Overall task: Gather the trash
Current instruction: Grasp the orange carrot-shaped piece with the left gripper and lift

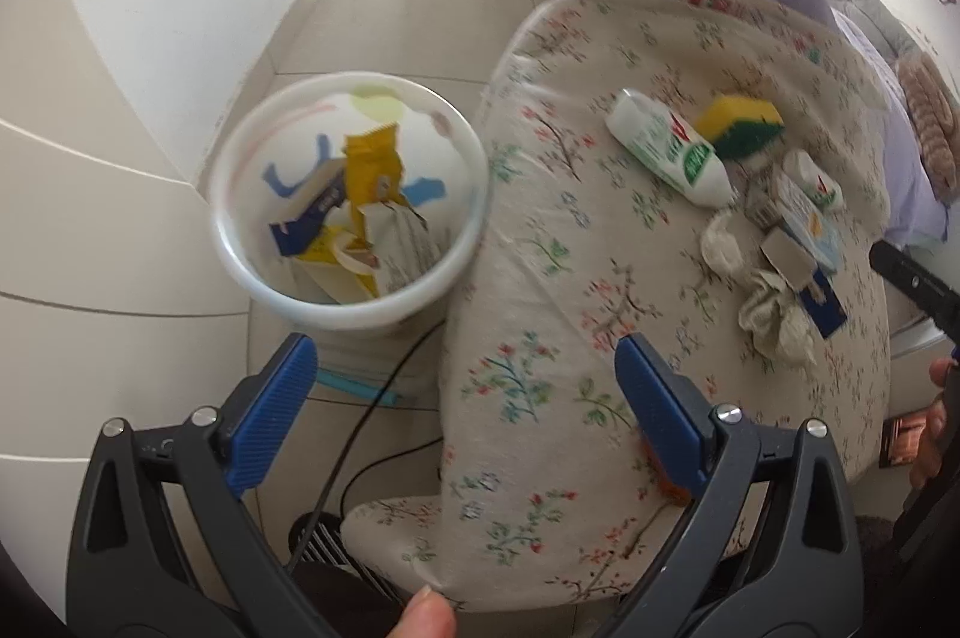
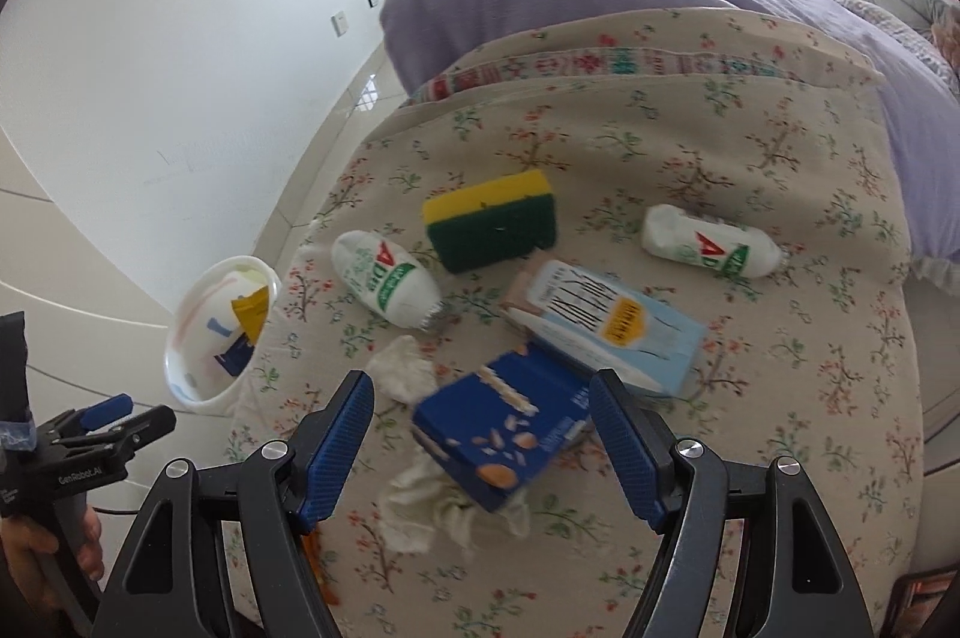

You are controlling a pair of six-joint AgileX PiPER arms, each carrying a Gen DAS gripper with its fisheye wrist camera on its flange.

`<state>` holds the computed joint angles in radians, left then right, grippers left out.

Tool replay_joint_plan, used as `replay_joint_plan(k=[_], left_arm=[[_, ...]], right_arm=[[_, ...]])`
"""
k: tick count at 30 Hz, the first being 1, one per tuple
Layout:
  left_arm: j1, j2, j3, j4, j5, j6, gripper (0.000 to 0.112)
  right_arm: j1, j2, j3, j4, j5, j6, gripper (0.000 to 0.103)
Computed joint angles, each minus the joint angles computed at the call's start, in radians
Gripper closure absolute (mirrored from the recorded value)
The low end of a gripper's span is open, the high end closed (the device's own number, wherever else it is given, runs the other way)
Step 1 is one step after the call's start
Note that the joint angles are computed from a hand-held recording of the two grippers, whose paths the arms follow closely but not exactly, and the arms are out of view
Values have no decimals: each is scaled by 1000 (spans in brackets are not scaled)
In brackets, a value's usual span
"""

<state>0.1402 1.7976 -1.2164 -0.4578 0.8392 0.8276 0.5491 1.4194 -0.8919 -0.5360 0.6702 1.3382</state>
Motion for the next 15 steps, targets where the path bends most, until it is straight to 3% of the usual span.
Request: replay_joint_plan(k=[8,15], left_arm=[[-52,-29,109,2,35,-12,15],[-80,-21,157,-31,131,-19,46]], right_arm=[[-17,-89,86,58,42,-36,27],[-25,-130,123,94,52,-56,27]])
